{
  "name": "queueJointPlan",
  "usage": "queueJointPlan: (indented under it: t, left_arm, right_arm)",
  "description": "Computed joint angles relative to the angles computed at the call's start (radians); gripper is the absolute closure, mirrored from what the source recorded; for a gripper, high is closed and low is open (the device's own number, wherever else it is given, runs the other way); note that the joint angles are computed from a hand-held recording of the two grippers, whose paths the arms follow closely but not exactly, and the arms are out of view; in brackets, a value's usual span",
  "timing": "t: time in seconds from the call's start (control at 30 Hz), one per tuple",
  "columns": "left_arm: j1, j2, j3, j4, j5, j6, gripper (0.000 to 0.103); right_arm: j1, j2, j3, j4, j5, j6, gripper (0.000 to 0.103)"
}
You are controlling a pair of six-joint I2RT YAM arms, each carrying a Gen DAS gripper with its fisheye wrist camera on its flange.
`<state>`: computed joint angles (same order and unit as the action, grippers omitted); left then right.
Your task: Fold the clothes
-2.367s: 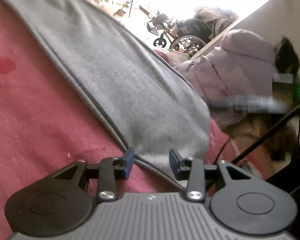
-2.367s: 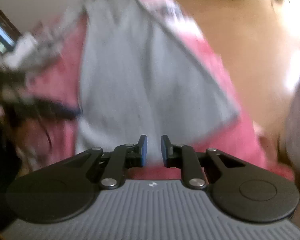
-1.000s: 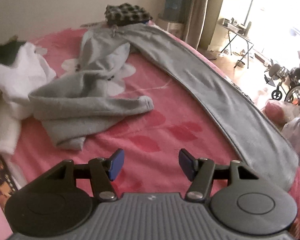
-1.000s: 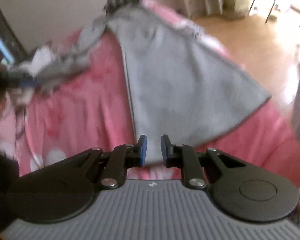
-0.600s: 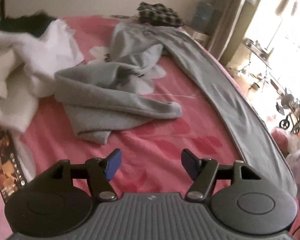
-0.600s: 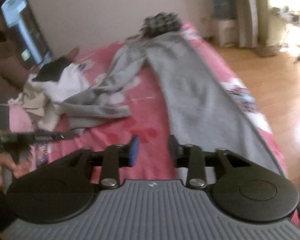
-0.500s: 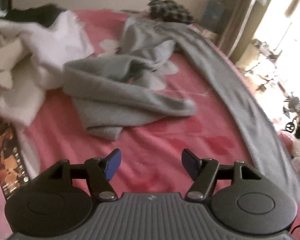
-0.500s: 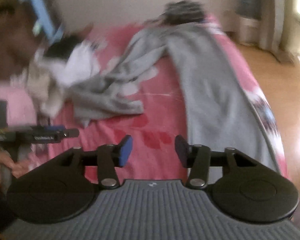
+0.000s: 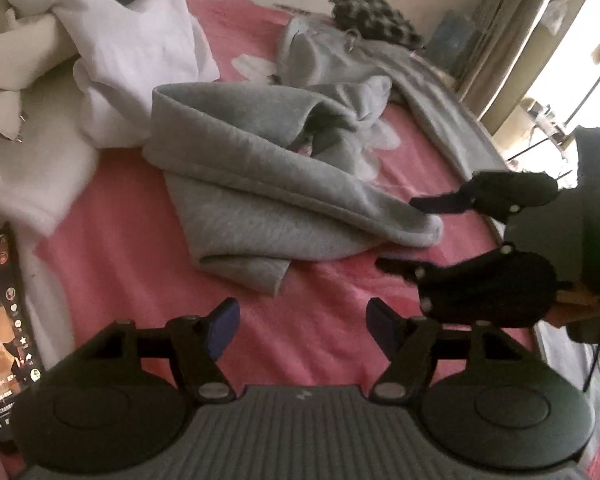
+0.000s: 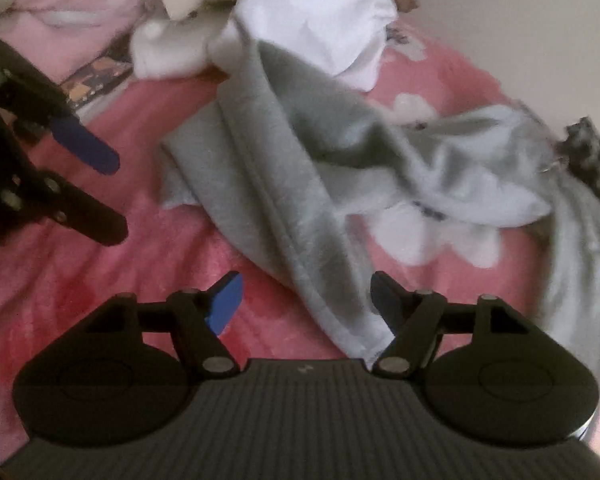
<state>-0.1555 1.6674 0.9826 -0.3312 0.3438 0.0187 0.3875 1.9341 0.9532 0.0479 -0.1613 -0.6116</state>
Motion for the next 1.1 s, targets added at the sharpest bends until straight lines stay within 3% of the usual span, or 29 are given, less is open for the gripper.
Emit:
queueJointPlan:
  t: [0.03,0.1,0.17,0.27,0.43,0.5,0.77,0.97,1.1]
  left_arm:
    - [-0.004,0.011,0.014,-0.008,-0.003,-0.005,0.031]
    - [-0.002,0.028,0.039,-0.014,0.012,-0.019,0.031]
    - [0.005,0.038,0.060,-0.019,0.028,-0.031,0.031]
    - [0.024,0.037,0.078,-0.029,0.058,-0.048,0.031]
    - [0.091,0.009,0.071,-0.032,0.179,-0.094,0.030]
    - [0.121,-0.003,0.067,-0.034,0.235,-0.114,0.030]
    - [0.101,-0.051,0.040,-0.067,0.281,-0.075,0.030]
    - [0.062,-0.135,-0.008,-0.131,0.306,-0.037,0.030]
    - [0.037,-0.182,-0.041,-0.180,0.281,-0.002,0.030]
  right_arm:
    - [-0.004,0.033,0.015,0.012,0.011,0.012,0.063]
    - [-0.028,0.067,0.047,-0.002,0.001,0.065,0.090]
    - [-0.059,0.054,0.049,-0.012,-0.053,0.103,0.095]
    - [-0.098,0.018,0.040,-0.038,-0.147,0.148,0.097]
    - [-0.207,-0.107,-0.055,-0.166,-0.430,0.349,0.097]
    - [-0.242,-0.163,-0.113,-0.255,-0.529,0.370,0.097]
    - [-0.305,-0.367,-0.323,-0.562,-0.866,0.292,0.097]
    - [-0.306,-0.472,-0.438,-0.660,-1.147,0.285,0.097]
    - [-0.351,-0.436,-0.467,-0.729,-1.195,0.226,0.096]
